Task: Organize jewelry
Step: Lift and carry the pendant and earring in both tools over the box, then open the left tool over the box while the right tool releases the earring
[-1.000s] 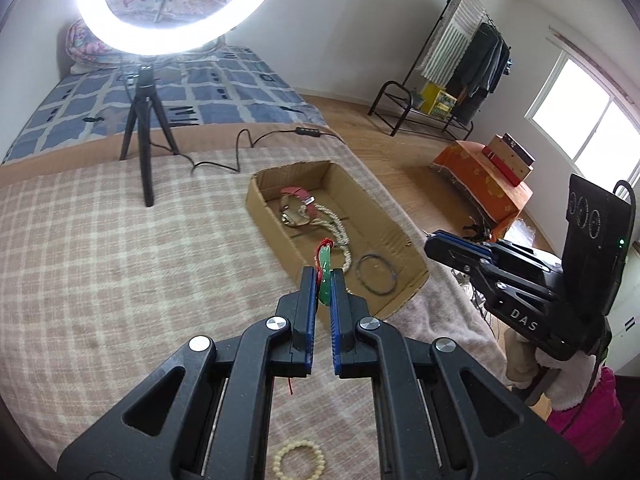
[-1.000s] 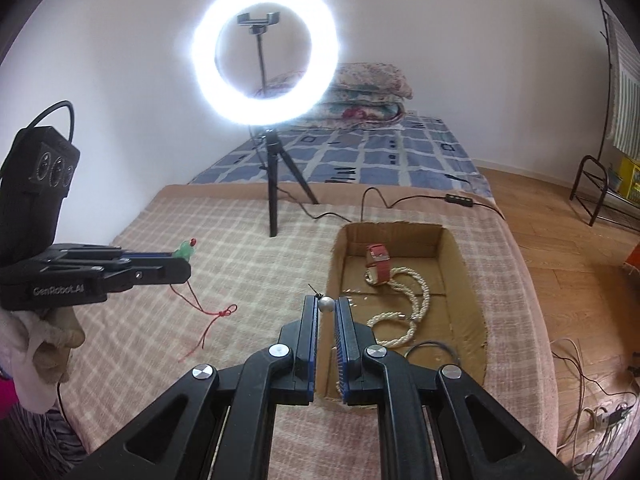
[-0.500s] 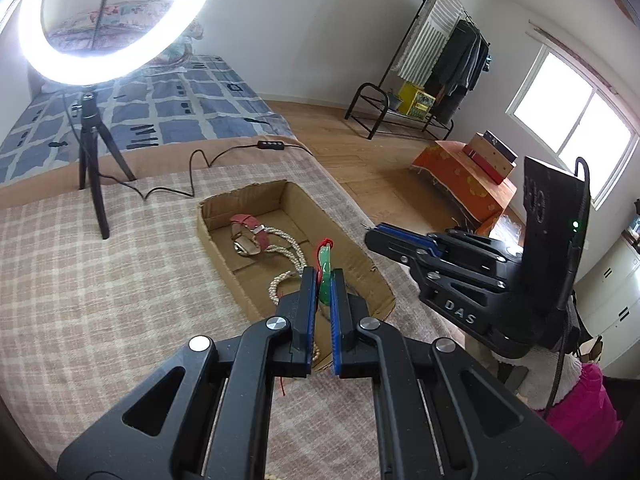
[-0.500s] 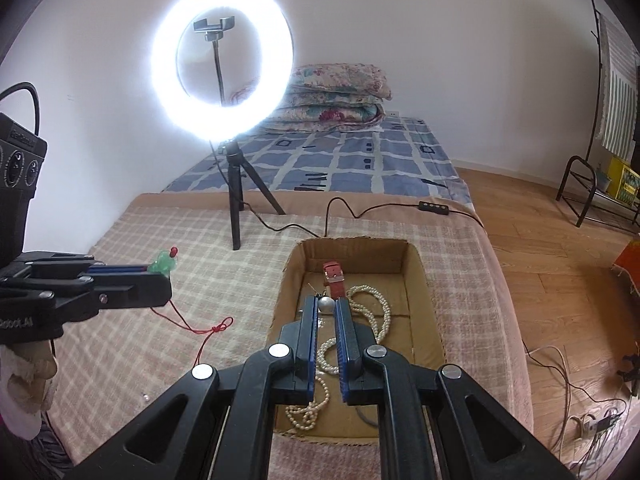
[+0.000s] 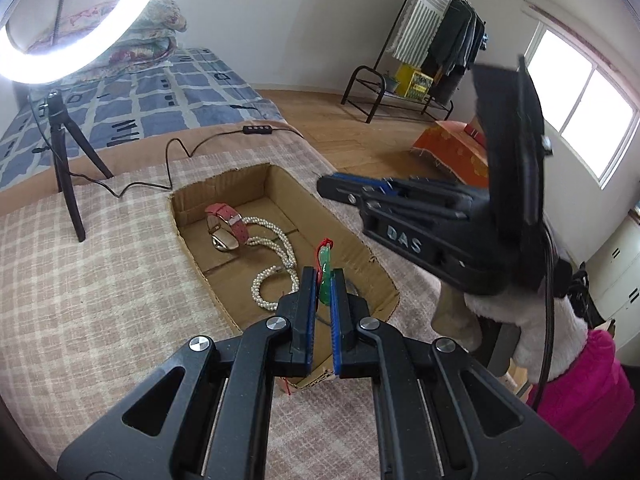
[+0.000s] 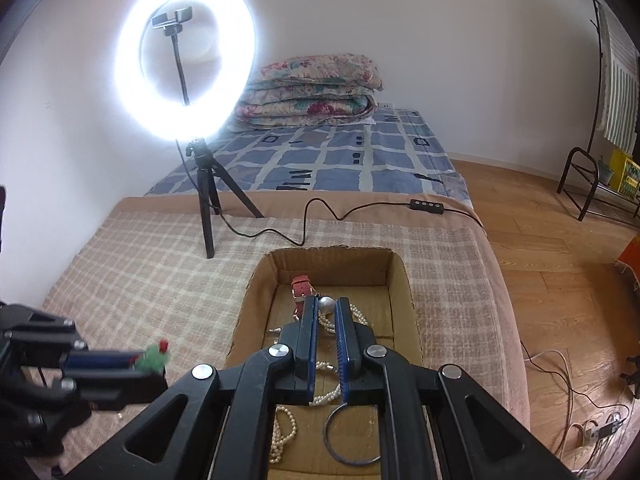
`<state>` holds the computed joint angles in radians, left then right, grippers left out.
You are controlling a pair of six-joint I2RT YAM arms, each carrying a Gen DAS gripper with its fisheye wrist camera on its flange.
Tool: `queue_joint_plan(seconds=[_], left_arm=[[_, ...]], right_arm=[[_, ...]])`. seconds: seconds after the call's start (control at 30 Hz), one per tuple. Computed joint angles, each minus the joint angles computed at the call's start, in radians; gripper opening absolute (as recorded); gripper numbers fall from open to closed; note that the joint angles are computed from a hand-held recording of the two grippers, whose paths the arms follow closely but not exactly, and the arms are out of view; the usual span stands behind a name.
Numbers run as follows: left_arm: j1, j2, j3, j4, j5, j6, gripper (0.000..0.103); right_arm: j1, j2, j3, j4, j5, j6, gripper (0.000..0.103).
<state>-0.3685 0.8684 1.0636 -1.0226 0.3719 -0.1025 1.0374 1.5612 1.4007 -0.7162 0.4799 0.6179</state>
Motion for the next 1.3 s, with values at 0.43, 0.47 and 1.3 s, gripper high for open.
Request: queue_joint_plan(seconds=[0.43, 0.47, 1.3], left_arm=[[-0.138, 0.025, -0.138, 0.132, -0.12, -0.043, 0.004], [-0.142, 0.028, -0.149, 0.141, -0.125, -0.042, 0.004], [-0.139, 0.009, -0.196, 0.165, -0.149, -0.024, 0.066]], right_arm=[[-0.101, 0.064, -0.048, 0.128, -0.11, -0.047, 0.006], [-0.106, 0.071, -0.05, 0.135, -0.116, -0.048, 0.006], [-0.081, 0.117, -0.012, 0.138, 0.014, -0.032, 0.101]])
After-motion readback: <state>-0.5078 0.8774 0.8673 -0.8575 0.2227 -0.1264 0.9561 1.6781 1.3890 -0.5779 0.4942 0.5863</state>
